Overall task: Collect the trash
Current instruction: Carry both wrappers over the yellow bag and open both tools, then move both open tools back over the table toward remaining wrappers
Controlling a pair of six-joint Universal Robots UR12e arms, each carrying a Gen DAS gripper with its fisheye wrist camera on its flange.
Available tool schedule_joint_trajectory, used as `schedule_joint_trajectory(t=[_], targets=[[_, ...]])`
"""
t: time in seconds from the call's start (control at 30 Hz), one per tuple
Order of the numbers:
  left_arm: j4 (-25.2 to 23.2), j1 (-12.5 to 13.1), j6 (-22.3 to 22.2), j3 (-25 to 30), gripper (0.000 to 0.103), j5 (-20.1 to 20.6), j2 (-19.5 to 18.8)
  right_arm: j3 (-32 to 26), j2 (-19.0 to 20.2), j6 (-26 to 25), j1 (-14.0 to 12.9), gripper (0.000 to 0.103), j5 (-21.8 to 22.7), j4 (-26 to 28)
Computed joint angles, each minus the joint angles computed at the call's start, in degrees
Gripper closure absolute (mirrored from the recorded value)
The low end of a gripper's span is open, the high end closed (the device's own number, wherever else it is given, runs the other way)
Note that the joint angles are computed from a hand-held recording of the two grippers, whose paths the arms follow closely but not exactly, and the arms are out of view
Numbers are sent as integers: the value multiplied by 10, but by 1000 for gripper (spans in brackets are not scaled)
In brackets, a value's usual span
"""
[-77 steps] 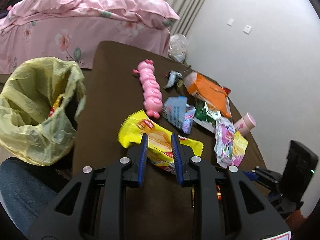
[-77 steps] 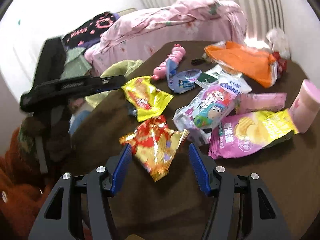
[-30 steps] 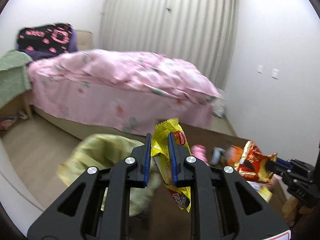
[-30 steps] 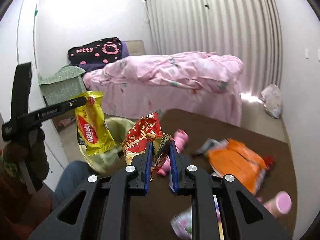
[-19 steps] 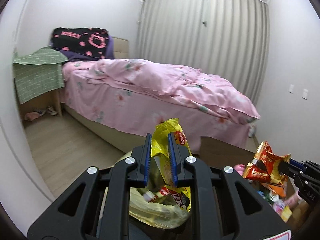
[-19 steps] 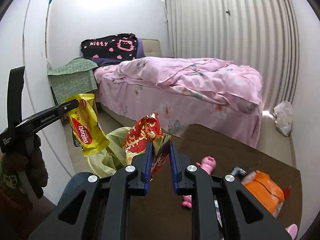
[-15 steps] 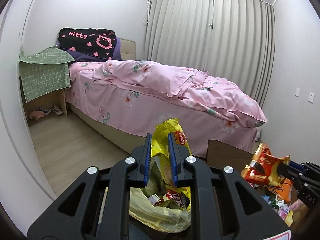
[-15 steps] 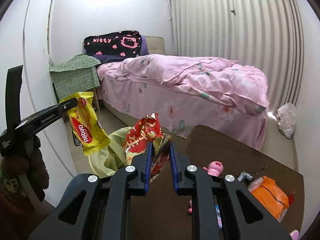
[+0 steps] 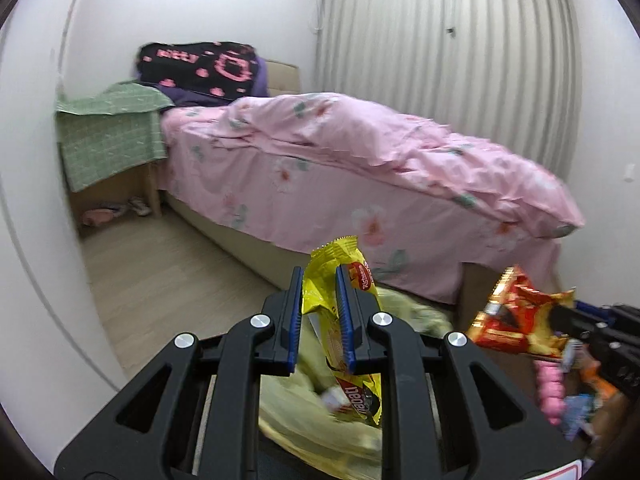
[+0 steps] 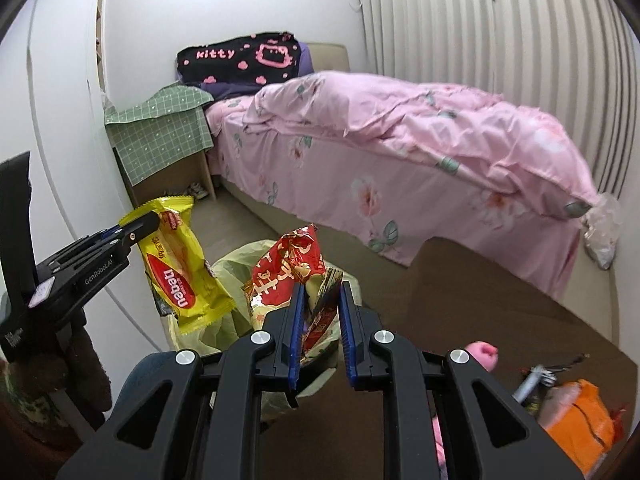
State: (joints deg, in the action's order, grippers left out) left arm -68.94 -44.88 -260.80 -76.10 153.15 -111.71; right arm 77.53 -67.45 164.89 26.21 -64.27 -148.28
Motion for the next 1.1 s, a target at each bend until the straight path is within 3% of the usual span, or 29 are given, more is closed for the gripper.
schedule_joint_trajectory(t=[0.03,0.17,0.37,0.5,0.6,0.67,0.83,1.1], targets=[[2,3,-10,-5,87,-11,2,-8,7,-4,1,86,3,11],[90,19,13,-42,87,-71,12,-31,27,-11,7,86,7,42],[150,33,29,-66,87,-116,12,-62,54,-17,15,86,-3,75],[189,36,60,-70,85,-125,10,-80,66,-21,16,86,8,105],[208,35,60,-74,63,-121,13,-83,69,-19,18,83,1,115],[202,33,51,-72,62,-109,14,-80,68,-18,17,70,5,117],[202,24,59,-64,60,-91,15,-59,53,-13,10,69,11,97],[226,6,125,-30,59,-97,1,13,-4,23,-17,69,-16,16]])
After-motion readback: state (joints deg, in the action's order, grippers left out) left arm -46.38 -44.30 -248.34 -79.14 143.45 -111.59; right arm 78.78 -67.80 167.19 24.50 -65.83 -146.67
